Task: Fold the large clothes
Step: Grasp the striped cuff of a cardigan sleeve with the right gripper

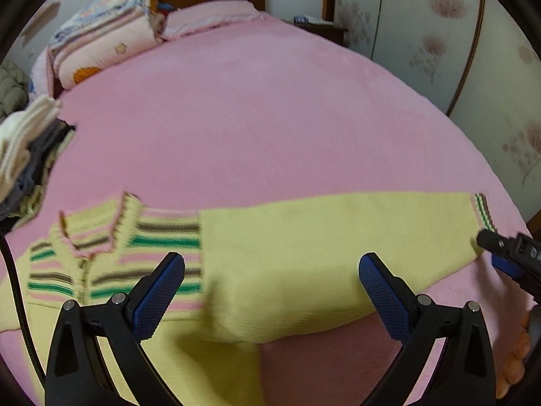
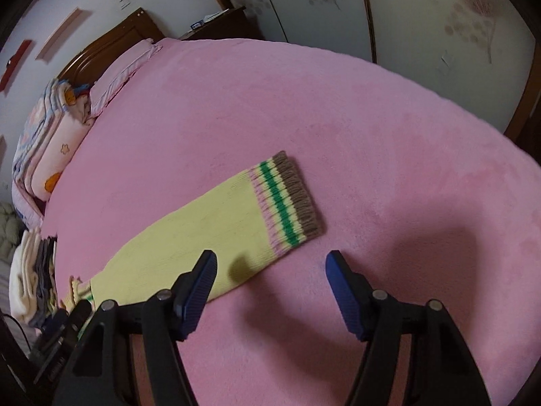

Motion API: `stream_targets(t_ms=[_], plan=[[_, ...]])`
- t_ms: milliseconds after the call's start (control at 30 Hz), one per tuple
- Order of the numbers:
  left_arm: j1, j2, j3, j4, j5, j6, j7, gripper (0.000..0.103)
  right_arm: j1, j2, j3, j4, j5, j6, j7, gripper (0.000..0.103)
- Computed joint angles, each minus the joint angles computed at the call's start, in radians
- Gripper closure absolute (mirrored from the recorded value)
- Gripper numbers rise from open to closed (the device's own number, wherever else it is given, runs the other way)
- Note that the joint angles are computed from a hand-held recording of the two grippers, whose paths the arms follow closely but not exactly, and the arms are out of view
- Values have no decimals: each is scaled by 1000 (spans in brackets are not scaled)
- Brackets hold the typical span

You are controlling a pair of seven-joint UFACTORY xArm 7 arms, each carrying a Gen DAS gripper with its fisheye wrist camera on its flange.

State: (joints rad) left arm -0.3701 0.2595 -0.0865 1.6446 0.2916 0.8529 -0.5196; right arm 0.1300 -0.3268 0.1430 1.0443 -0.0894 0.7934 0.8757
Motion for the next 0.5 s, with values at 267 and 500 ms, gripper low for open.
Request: stream_targets(t_ms=[267,500], plan=[[21,-12,-7,-7,-87,19,29,1,-5,32,14,11,-60,-61,7,95],[79,-174,3,-139,-80,-48,2,1,7,2,77,72,-160,-132,35,95]])
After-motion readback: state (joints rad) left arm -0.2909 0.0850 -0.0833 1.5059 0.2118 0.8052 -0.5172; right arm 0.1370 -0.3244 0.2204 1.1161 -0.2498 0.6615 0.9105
